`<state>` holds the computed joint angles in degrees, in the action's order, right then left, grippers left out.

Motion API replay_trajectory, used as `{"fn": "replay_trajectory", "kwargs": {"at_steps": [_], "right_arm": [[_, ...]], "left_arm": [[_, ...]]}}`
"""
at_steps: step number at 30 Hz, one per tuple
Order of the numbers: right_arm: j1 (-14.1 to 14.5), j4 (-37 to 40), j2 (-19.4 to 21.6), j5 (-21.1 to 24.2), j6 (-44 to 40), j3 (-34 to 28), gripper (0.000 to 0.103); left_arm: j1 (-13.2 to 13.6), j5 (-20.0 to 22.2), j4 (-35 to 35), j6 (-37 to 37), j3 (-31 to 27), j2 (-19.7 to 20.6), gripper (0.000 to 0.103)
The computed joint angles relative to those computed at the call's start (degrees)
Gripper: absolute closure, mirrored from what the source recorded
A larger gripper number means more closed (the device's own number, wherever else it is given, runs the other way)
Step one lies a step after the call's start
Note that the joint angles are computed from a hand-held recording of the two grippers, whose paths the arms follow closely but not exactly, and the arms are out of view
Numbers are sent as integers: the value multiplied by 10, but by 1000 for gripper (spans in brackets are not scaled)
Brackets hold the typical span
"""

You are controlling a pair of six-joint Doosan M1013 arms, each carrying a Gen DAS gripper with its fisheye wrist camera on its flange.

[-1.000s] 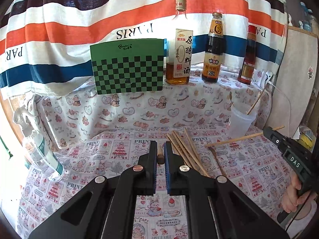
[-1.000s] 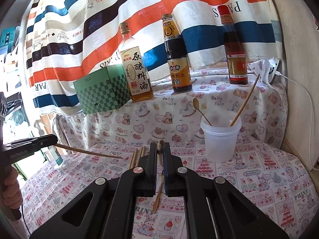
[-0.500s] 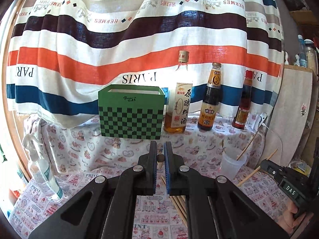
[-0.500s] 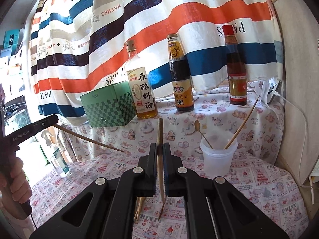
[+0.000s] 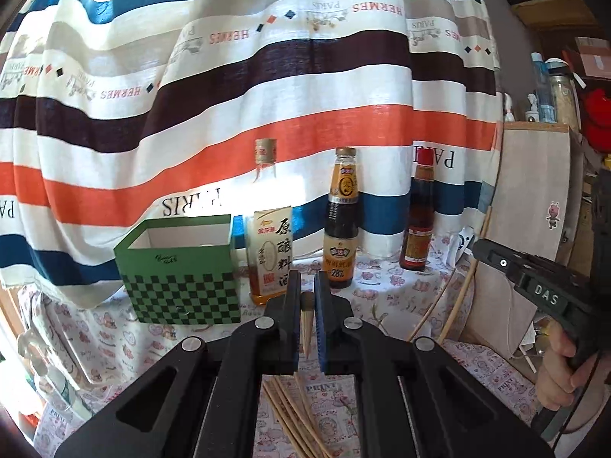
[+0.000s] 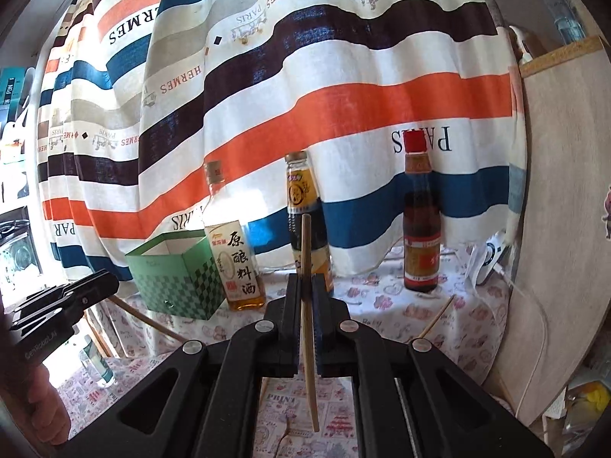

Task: Organize utensils
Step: 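Carry the chopstick with the left tool while the right tool carries its item toward the cup, then lower both held items into the clear cup and open both tools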

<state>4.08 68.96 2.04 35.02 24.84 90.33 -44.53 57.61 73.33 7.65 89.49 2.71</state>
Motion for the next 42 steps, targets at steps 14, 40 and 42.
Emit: {"fn": "replay_trajectory", "kwargs": {"at_steps": [14,40,42], "right_arm": [[9,-44,81,-61,71,-67,97],[-1,-119,142,-4,162,-97,97],[-1,-121,143,-1,154,-99,97]], "left_arm": [[69,-156,-74,55,-108,77,97],[110,-240,-213,137,-105,128,97],[109,-233,-192,113,-98,123,92]]}}
